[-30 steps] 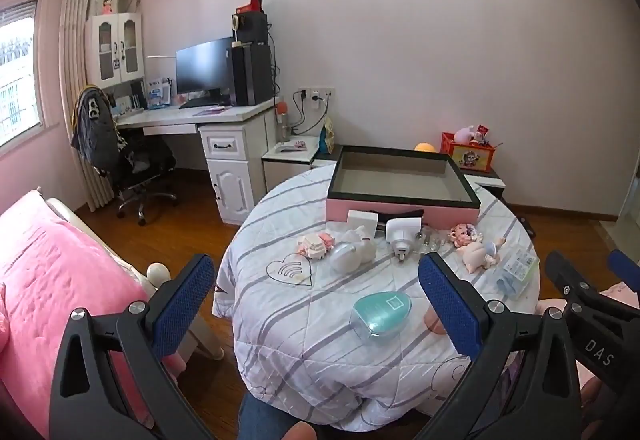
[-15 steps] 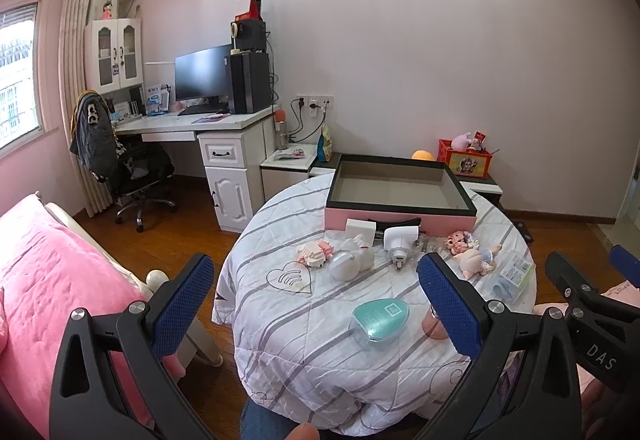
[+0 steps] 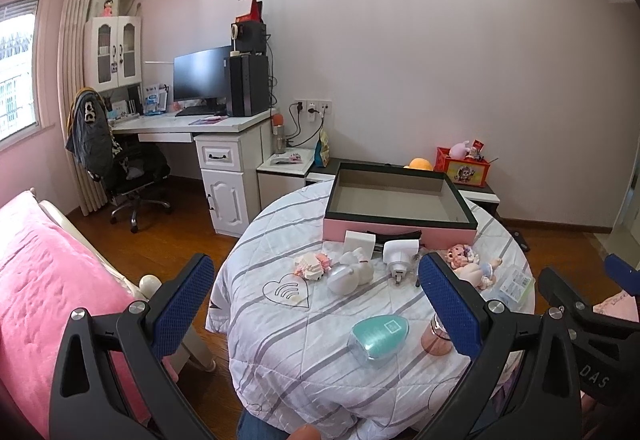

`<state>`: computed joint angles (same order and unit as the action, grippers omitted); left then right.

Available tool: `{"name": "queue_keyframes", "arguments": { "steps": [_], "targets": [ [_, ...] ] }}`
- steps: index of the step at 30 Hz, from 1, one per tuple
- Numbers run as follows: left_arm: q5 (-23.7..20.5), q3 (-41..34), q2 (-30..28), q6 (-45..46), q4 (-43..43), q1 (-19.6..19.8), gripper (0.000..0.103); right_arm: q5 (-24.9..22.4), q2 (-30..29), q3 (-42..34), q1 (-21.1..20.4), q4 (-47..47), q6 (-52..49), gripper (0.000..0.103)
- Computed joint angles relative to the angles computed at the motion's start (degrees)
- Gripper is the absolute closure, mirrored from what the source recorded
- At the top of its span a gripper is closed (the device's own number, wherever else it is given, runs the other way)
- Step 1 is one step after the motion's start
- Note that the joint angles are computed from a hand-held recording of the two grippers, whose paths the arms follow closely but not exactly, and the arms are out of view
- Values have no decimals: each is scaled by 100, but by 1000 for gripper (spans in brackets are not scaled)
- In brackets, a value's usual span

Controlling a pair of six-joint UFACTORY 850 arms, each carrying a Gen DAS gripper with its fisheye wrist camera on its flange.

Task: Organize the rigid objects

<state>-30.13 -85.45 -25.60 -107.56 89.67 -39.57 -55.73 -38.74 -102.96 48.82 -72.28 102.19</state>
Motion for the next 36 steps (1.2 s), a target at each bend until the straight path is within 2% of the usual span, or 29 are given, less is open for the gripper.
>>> {"name": "queue_keyframes", "arguments": {
  "steps": [8, 16, 21, 25, 36],
  "targets": [
    [-48, -144, -65, -56, 209, -1, 0, 37, -20, -114, -76, -7, -70, 0],
    [-305, 279, 273, -908, 1077, -119, 0, -122, 104, 11, 32, -289, 178, 0],
    [-602, 677, 685, -1408, 1653, -304, 0, -578, 410, 284, 280, -754, 517, 0],
    [-835, 861, 927, -1407, 1832, -445, 0, -850, 586, 415, 441, -974, 689, 0],
    [-739, 894, 1043, -1402, 1848, -501, 0, -1147, 605, 406, 556, -1041, 738, 0]
  ]
}}
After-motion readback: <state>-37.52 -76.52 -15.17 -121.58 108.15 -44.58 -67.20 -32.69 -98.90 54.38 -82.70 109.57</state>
